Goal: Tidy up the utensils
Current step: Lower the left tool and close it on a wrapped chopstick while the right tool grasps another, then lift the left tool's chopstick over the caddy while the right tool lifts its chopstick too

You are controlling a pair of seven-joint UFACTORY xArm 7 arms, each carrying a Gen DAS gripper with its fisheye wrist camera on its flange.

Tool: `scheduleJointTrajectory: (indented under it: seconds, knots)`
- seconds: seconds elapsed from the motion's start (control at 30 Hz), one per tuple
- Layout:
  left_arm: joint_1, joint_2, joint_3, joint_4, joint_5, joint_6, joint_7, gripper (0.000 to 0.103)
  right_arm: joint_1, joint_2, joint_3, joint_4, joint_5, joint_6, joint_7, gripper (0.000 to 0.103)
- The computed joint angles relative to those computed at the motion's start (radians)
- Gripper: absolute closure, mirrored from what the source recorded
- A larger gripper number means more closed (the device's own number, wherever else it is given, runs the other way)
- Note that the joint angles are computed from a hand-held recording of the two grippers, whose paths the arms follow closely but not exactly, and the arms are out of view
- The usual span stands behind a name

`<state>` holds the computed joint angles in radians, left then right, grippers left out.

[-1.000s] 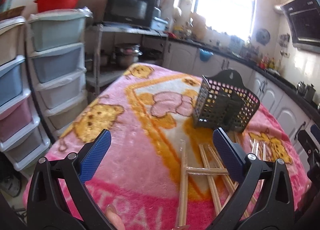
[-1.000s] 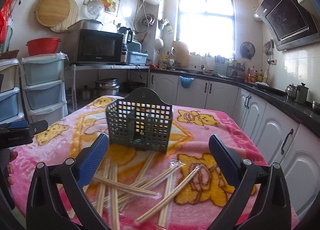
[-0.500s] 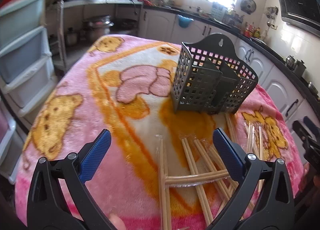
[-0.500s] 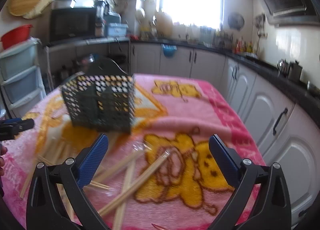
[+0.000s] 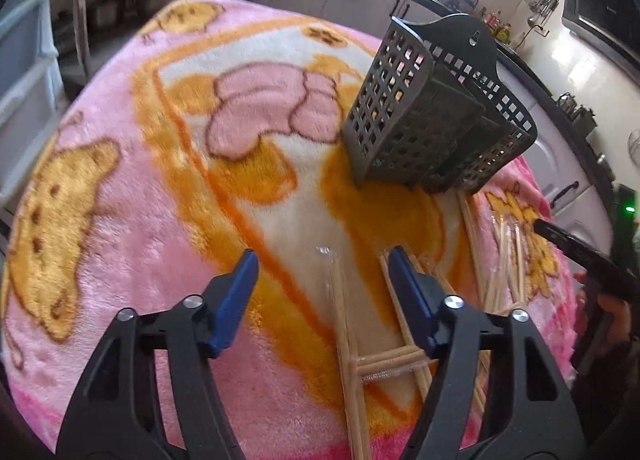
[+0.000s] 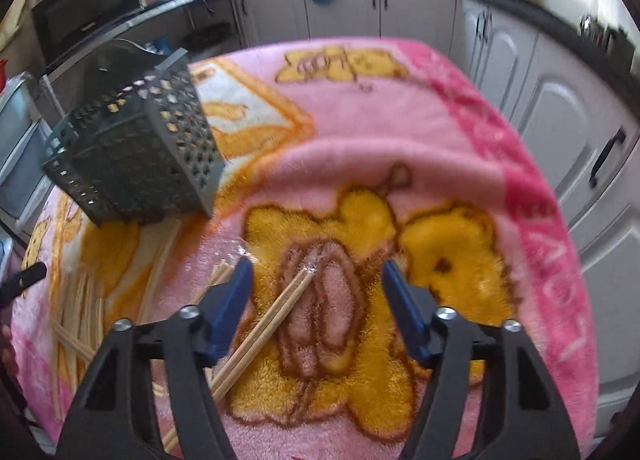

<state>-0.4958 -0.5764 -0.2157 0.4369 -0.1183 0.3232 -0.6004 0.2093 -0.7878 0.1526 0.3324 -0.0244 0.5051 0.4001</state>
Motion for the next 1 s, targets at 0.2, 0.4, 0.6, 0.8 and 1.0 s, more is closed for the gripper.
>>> scheduleJointTrajectory:
  seconds: [0.2, 0.4, 0.6, 0.8, 1.0]
  knots:
    - [-0.103, 0.04, 0.113, 0.01, -0.111, -0.014, 0.117, 0.061, 0.039, 0.11, -0.092, 0.053, 0.101, 0.009, -0.049, 0.064]
    - [-0.097, 0.11, 0.118, 0.065, -0.175, 0.026, 0.193, 0.068, 0.062, 0.156, -0.144, 0.067, 0.211, 0.013, -0.109, 0.074]
    - [-0.045, 0.191, 0.079, 0.14, -0.18, 0.104, 0.229, 0.086, 0.052, 0.184, -0.156, 0.091, 0.266, 0.033, -0.15, 0.08]
    - [0.0, 0.242, 0.035, 0.188, -0.124, 0.13, 0.245, 0.096, 0.037, 0.195, -0.126, 0.091, 0.258, 0.02, -0.161, 0.093]
    - [-0.012, 0.25, 0.069, 0.188, -0.185, 0.103, 0.332, 0.1, 0.065, 0.173, -0.157, 0.073, 0.296, -0.019, -0.197, 0.096]
